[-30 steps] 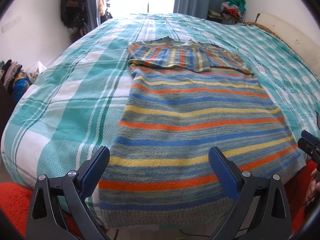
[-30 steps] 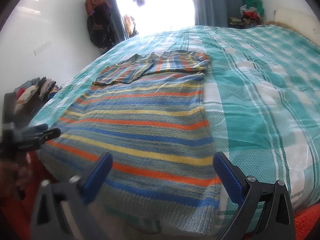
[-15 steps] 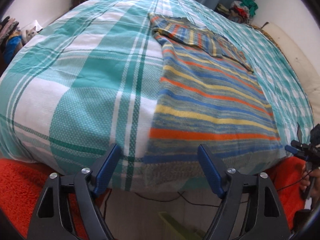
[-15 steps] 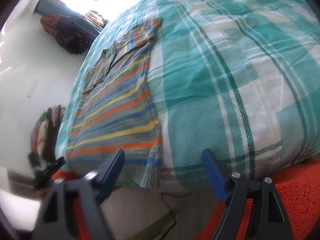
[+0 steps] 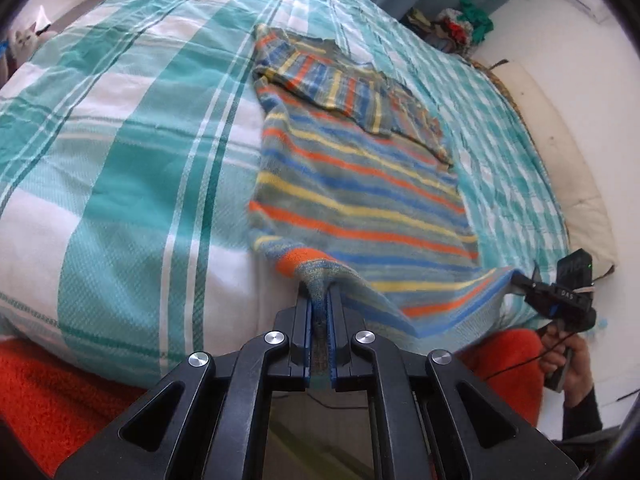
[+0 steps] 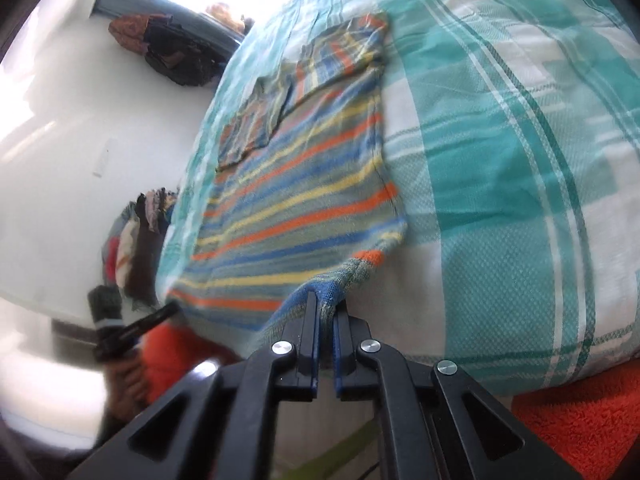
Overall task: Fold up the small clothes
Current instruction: 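Lift the hem with both grippers and fold it onto the collar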
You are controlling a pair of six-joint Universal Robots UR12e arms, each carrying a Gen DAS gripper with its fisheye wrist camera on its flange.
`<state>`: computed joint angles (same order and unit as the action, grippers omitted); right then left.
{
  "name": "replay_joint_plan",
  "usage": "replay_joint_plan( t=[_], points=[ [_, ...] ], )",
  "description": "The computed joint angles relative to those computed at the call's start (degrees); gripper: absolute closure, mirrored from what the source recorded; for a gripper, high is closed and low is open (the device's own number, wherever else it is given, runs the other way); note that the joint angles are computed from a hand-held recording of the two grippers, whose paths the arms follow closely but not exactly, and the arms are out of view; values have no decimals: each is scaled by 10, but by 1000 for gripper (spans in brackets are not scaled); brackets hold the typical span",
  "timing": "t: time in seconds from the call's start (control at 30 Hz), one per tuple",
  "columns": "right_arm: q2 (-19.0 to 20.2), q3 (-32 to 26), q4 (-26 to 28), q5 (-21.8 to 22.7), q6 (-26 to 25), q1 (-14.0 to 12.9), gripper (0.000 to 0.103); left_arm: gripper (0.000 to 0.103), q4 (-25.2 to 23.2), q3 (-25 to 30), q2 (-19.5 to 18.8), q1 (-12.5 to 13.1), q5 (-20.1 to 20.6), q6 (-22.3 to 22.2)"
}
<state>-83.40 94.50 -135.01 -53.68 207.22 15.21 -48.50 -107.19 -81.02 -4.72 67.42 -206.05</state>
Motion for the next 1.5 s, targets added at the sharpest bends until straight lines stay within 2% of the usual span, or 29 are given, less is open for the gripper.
replay_joint_plan(
  t=[0.07,0.1,0.23,0.33,0.43,0.6,0.67,0.7,0.73,0.77,0.8,0.83,0.9,0.93,1.0,1.03,1.1,1.13,1.17,1.2,1.23,1.3,1.37,1.4,1.43,1.5],
  points=[
    [28,-24,-47,-17,28,0,98,99,33,26,-31,13,-12,-17],
    [45,-39,-65,-29,37,1,98,99,43,44,-50,16,-4,-16],
    [120,-122,-95,-66,72,1,98,99,44,120,-131,28,13,-20],
    [174,-199,-70,-85,66,-1,98,99,35,177,-183,31,33,-14],
    [224,-269,-44,-83,73,-5,98,99,24,225,-226,34,39,-15],
    [301,-378,7,-105,48,-5,98,97,3,289,-289,34,70,-9],
    [322,-395,4,-106,51,-6,96,87,-14,313,-309,29,116,-15],
    [325,-397,2,-131,58,-4,90,77,-24,319,-314,29,141,-25],
    [324,-394,-7,-148,63,-3,86,67,-15,317,-312,31,153,-39],
    [321,-387,-26,-152,66,-5,79,63,11,306,-306,35,156,-53],
    [317,-380,-46,-153,63,-7,79,54,40,288,-295,39,157,-60],
    [312,-375,-53,-153,48,-8,79,52,57,275,-284,41,161,-56],
    [306,-383,-21,-125,-14,-10,79,52,59,259,-267,41,144,-5],
    [308,-399,25,-103,-57,-9,79,52,51,254,-260,42,109,37],
    [318,-442,145,-74,-161,-2,79,52,-17,264,-259,37,33,152],
    [330,-470,205,-71,-206,5,79,52,-67,279,-265,28,20,211],
    [369,-548,322,-100,-265,19,79,51,-132,311,-286,7,36,281],
    [392,-590,355,-124,-273,25,79,51,-154,331,-301,-1,49,292],
    [415,-628,364,-143,-264,29,80,51,-161,349,-317,-6,63,283],
    [432,-653,350,-161,-245,32,81,52,-152,363,-330,-7,76,255],
    [440,-661,311,-181,-221,34,81,53,-131,374,-342,-5,84,216],
    [436,-640,214,-213,-165,36,80,53,-76,383,-354,4,99,125],
    [428,-627,172,-218,-146,36,80,53,-34,377,-352,15,104,52],
    [420,-615,162,-218,-150,36,80,53,-22,372,-347,18,108,37],
    [412,-606,162,-216,-166,36,80,52,-12,363,-340,20,108,40],
    [387,-576,175,-209,-221,38,80,52,-1,337,-318,19,100,78]
  ],
)
